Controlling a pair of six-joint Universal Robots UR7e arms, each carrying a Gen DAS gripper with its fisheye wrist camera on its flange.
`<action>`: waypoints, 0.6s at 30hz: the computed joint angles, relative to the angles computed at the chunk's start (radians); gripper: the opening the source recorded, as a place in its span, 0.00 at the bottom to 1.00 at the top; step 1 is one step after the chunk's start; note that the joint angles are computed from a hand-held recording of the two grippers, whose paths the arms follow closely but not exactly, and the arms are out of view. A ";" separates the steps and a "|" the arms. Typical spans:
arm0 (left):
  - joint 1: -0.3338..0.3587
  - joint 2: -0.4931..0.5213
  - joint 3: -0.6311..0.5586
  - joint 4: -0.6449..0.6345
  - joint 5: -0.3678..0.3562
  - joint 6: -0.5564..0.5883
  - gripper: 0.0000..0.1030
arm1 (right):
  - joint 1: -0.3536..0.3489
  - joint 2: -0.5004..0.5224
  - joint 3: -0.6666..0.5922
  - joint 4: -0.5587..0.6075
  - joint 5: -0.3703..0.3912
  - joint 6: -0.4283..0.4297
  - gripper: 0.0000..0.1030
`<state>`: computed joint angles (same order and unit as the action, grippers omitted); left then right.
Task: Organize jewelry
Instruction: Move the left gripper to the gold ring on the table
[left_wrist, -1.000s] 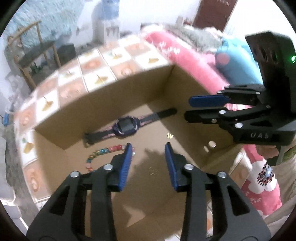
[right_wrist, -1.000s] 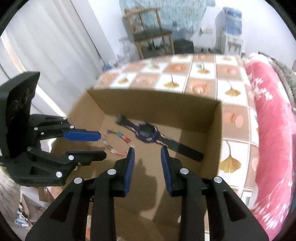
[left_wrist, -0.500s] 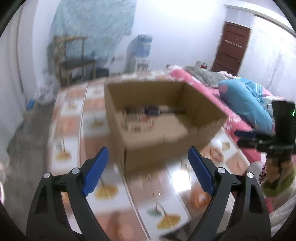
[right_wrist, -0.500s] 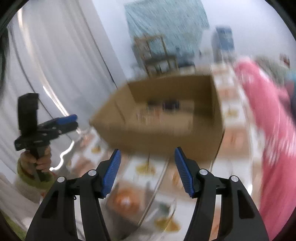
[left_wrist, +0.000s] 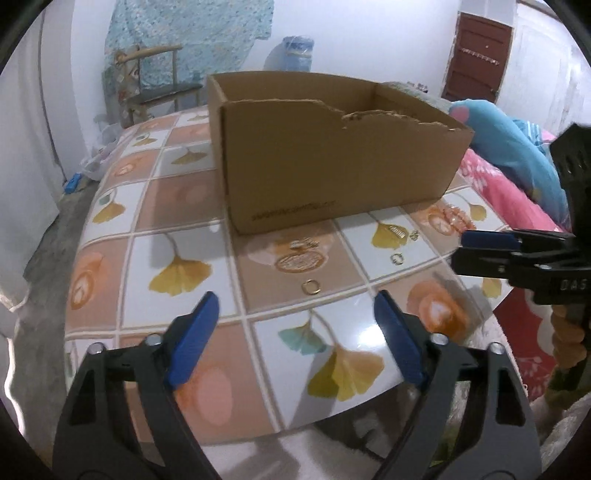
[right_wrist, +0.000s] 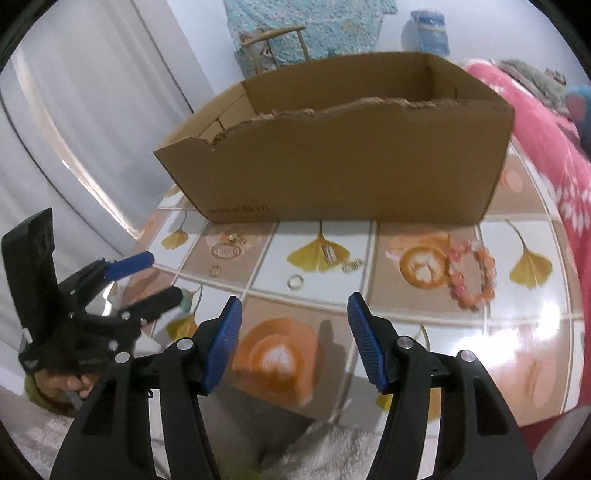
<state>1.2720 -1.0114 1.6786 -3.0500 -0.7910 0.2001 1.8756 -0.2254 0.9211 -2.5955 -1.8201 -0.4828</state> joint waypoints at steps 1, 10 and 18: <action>-0.001 0.007 -0.002 -0.017 -0.003 0.019 0.71 | 0.001 -0.002 0.011 -0.011 0.001 -0.005 0.52; 0.010 0.041 -0.031 -0.006 -0.027 0.100 0.42 | 0.016 0.079 -0.091 -0.004 -0.056 -0.056 0.37; 0.027 0.052 -0.065 0.055 -0.042 0.113 0.25 | 0.011 0.097 -0.118 0.013 -0.054 -0.077 0.37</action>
<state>1.2991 -0.9594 1.6132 -2.9946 -0.8330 0.3131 1.8862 -0.1279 0.8031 -2.5826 -1.8737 -0.5596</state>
